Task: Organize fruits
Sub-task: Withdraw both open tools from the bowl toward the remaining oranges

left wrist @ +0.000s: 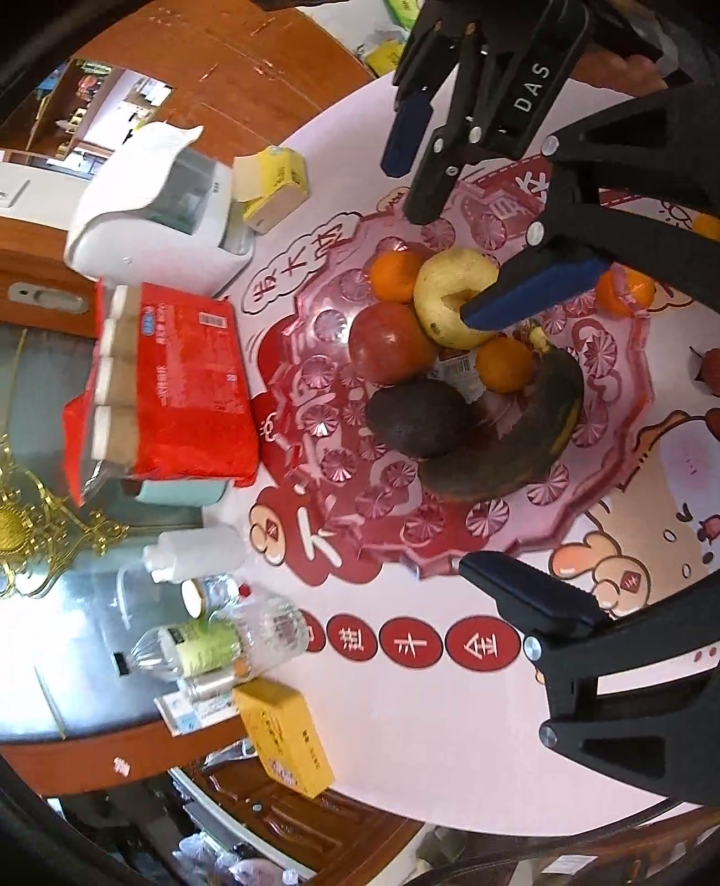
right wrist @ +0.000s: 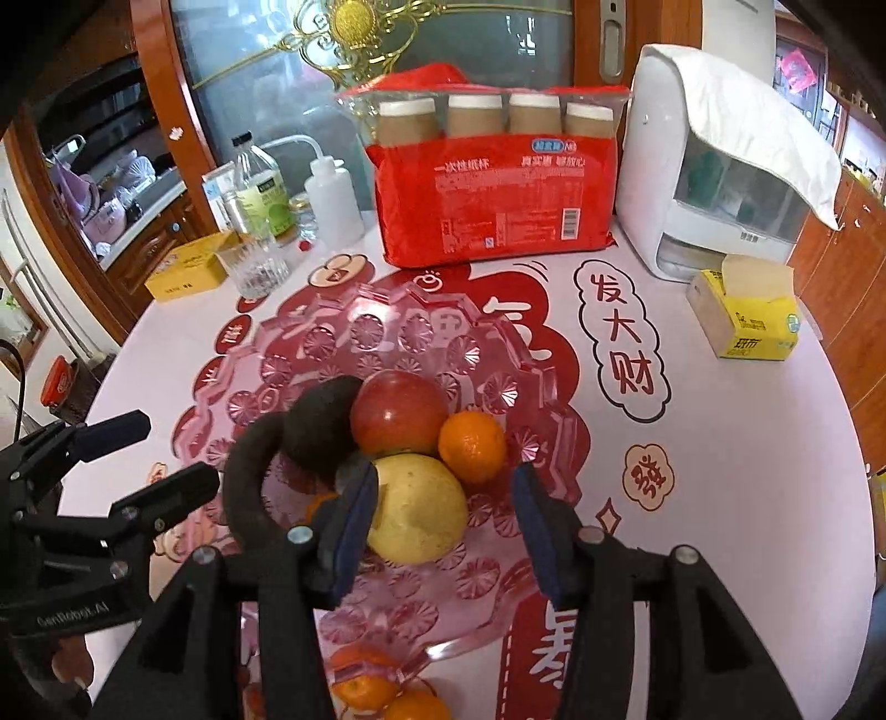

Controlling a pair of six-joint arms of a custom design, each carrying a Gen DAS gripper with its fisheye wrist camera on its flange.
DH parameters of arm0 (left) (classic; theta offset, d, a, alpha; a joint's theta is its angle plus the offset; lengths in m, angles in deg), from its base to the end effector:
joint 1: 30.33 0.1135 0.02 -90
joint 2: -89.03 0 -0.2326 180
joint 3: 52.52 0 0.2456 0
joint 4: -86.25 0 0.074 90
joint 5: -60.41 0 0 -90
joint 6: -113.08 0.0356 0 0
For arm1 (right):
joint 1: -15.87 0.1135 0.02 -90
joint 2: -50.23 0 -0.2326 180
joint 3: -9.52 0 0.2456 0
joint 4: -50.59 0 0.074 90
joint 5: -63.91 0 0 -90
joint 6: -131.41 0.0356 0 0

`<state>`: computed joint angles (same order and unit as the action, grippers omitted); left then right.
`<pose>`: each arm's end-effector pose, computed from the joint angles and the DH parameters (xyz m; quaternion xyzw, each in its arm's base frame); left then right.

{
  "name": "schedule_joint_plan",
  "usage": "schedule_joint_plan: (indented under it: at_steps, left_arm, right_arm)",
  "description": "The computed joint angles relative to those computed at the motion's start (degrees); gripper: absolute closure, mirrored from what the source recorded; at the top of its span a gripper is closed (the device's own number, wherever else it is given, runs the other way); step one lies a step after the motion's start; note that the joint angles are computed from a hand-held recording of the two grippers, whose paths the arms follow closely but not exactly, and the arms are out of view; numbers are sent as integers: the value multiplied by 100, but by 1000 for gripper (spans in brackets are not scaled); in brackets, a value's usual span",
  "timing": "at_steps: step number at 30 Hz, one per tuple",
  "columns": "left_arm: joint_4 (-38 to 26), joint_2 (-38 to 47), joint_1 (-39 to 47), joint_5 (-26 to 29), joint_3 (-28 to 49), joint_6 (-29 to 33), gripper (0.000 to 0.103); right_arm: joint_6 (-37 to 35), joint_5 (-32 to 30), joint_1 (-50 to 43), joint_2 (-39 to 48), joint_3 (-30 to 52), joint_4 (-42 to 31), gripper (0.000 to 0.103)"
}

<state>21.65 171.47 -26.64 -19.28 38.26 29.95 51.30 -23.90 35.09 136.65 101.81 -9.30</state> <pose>0.2928 0.0125 0.2890 0.0525 0.9520 -0.0590 0.2957 0.2971 0.1021 0.2821 -0.0715 0.9483 0.0600 0.3035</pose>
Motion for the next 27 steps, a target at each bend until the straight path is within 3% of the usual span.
schedule_joint_plan:
  at_steps: [15,27]
  left_arm:
    - [-968,-1282,531,251,228,136,15]
    - [-1846,-2091,1382,1086,569,342,12]
  right_arm:
    - [320,355,449,-1226,140,-856,52]
    - [848,1019,1207,-2226,327,-1689,44]
